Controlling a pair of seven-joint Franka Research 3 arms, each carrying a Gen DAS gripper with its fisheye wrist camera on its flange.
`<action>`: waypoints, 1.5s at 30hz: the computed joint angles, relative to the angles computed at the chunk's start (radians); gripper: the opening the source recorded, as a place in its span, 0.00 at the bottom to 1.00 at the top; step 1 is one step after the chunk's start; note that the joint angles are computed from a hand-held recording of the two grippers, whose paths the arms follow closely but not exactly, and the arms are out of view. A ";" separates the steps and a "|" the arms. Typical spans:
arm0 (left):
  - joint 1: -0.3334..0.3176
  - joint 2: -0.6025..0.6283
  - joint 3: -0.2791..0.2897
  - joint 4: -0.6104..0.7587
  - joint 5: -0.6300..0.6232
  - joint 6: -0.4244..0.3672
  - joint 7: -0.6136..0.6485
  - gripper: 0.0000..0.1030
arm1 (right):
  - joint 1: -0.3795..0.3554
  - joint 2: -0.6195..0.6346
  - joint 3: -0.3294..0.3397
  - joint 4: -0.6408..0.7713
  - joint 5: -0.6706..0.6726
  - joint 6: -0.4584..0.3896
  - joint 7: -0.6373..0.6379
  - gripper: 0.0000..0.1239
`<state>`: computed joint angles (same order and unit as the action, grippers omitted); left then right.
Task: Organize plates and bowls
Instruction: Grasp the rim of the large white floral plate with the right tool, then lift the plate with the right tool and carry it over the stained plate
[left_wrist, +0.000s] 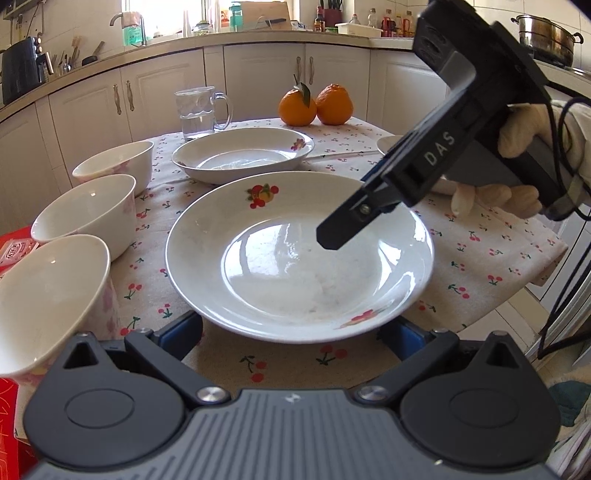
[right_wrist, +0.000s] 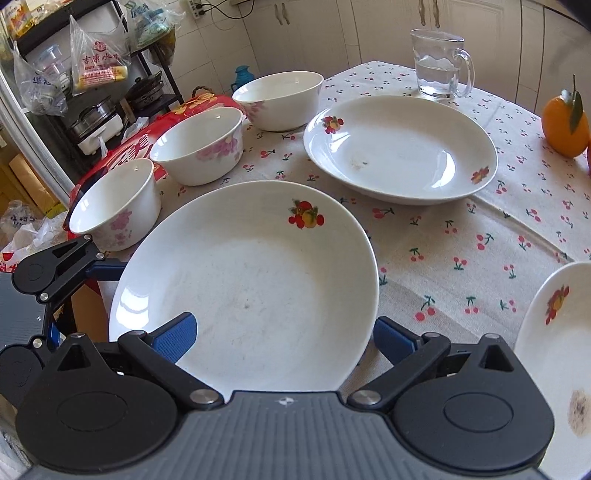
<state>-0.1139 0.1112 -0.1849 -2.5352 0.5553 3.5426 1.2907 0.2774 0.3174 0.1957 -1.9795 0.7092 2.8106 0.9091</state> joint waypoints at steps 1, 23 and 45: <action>0.002 0.001 -0.001 0.000 0.005 0.003 -0.003 0.99 | -0.003 0.011 0.000 0.019 -0.003 -0.012 -0.007 0.83; 0.008 0.002 -0.002 0.001 0.022 0.009 0.003 0.98 | -0.063 0.139 0.007 0.238 0.033 -0.228 -0.079 0.67; 0.137 0.028 -0.038 0.138 0.565 -0.005 -0.398 0.97 | -0.048 0.032 -0.011 0.107 0.070 -0.162 -0.055 0.68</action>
<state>0.0228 0.1389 -0.2233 -2.3977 1.1205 3.5378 0.8923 0.2295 0.3498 0.1843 -1.8728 0.7791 2.6481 0.8540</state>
